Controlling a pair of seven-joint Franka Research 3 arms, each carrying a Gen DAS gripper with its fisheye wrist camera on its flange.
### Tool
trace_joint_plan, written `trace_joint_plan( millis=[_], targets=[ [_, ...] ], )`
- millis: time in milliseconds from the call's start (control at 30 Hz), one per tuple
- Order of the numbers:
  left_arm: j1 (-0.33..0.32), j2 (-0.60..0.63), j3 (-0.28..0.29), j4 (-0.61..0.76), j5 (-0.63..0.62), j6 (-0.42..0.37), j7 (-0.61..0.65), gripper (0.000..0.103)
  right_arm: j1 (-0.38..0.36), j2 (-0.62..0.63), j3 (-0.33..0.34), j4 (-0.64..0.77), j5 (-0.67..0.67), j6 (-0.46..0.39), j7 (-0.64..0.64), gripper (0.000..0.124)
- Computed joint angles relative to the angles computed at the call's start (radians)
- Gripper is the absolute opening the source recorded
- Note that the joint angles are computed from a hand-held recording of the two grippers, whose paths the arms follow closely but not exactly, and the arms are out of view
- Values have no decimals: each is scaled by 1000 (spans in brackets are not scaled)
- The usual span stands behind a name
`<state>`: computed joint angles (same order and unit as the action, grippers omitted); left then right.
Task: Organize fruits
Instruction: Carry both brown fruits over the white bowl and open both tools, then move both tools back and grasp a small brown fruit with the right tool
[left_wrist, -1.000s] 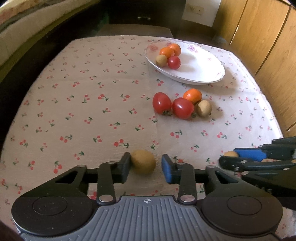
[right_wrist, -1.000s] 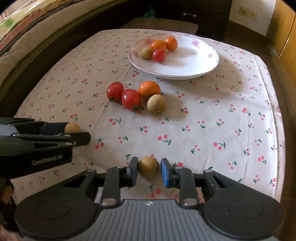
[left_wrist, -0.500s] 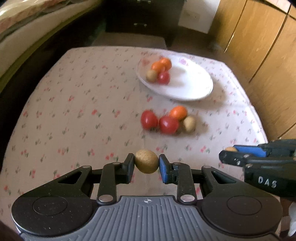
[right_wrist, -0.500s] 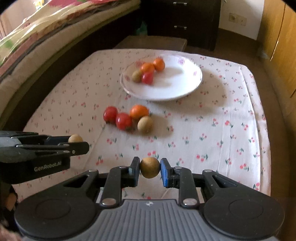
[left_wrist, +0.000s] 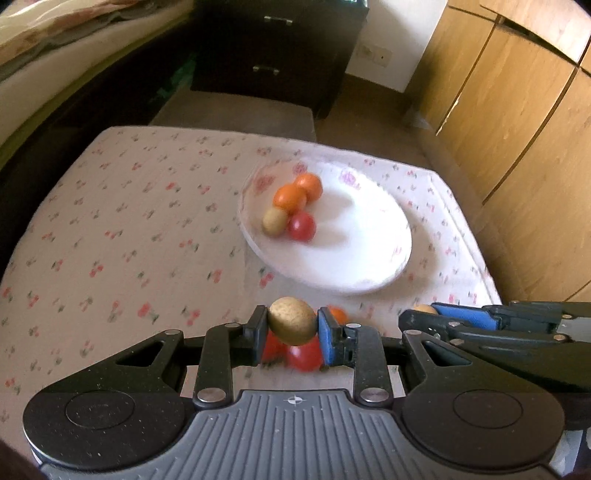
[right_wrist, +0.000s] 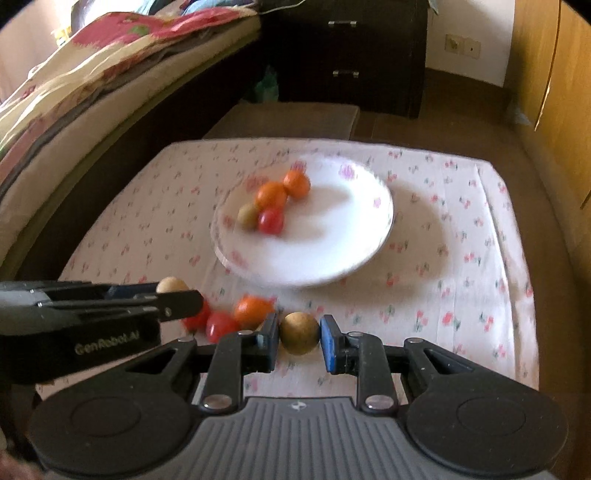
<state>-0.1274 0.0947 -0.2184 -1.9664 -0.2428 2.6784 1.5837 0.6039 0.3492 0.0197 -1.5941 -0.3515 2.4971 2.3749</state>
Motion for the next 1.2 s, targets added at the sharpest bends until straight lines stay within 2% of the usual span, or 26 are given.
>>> trace_joint_plan(
  millis=[400,633,1200],
  targets=[
    [4,157,-23,175,97,-26,-91,37,-27,108,-26,134,61,-14,-76,26],
    [4,189,-27,209,140,-37,-123,36,-29,148,-37,177,100,-9,-100,26],
    [25,188,-41,208,116,-21,-112,38,-16,151,-63,180,94,8,-49,27]
  ],
)
